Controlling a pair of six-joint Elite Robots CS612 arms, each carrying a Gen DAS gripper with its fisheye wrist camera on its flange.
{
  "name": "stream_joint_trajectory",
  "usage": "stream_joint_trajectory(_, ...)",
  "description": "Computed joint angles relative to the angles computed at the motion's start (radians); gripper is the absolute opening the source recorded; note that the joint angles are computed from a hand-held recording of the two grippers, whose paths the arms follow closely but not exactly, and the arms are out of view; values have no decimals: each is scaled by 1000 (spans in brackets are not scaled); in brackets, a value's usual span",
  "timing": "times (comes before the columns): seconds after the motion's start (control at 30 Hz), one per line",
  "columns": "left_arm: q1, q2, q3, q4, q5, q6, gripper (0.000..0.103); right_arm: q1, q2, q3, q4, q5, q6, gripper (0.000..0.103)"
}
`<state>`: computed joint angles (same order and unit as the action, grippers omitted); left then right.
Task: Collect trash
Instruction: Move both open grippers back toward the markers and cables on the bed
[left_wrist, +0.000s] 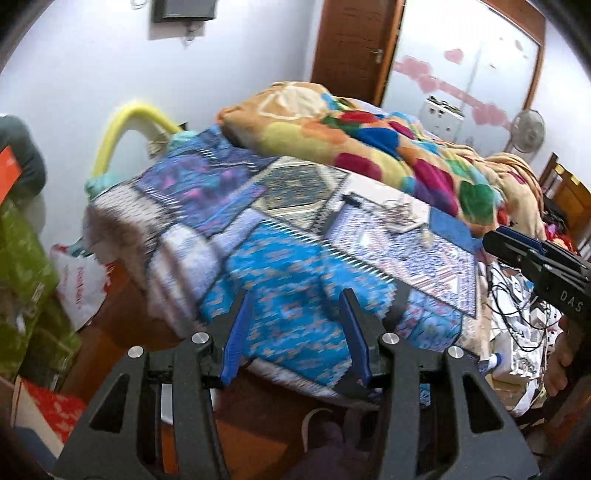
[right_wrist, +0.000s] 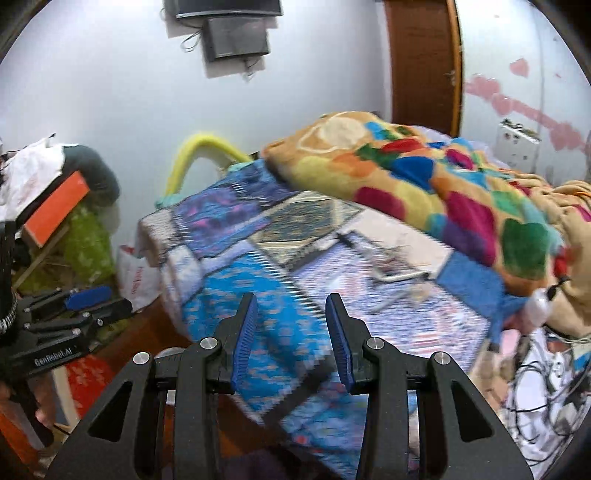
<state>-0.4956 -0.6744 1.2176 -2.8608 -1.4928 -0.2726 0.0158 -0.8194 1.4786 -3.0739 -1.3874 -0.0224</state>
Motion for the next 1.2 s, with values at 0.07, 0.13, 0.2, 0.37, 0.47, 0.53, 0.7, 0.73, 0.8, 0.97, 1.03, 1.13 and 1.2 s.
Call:
stream_joint_trajectory(0.07,-7,22,-39,16,-18,9,48,-12,-1,7,-12,-22,-6,35)
stream_joint_trajectory(0.13,-13,47,-84,36,-34,22,48,-22,2,9,-17,-49,-9,41)
stream_joint_trajectory(0.2,-19,76,-135,59,-48,37,48,-34,7,10,-25,-70,1,59)
stream_joint_trajectory(0.37,-32,148,-251,115,-79,64,61,-67,30,-9,7,-62,49,60)
stream_joint_trajectory(0.47,-38,191,-318,140,-94,73,62,-85,57,-40,47,-53,80,60)
stream_joint_trajectory(0.53,-41,231,-389,193,-114,88,62,-94,75,-63,78,-39,90,60)
stream_joint_trajectory(0.7,-45,313,-528,276,-140,98,62,-110,127,-130,149,13,134,60)
stream_joint_trajectory(0.73,-45,326,-551,287,-143,100,62,-113,140,-148,165,29,141,60)
stream_joint_trajectory(0.8,-46,359,-603,309,-146,103,62,-116,159,-175,183,49,151,60)
stream_joint_trajectory(0.97,-44,432,-723,377,-159,136,62,-112,217,-258,215,46,159,60)
stream_joint_trajectory(1.03,-45,461,-772,404,-161,151,62,-110,237,-290,234,47,161,59)
stream_joint_trajectory(1.13,-44,496,-834,438,-173,164,62,-109,262,-321,248,61,172,54)
stream_joint_trajectory(1.2,-42,523,-883,464,-189,167,62,-109,273,-338,274,67,163,43)
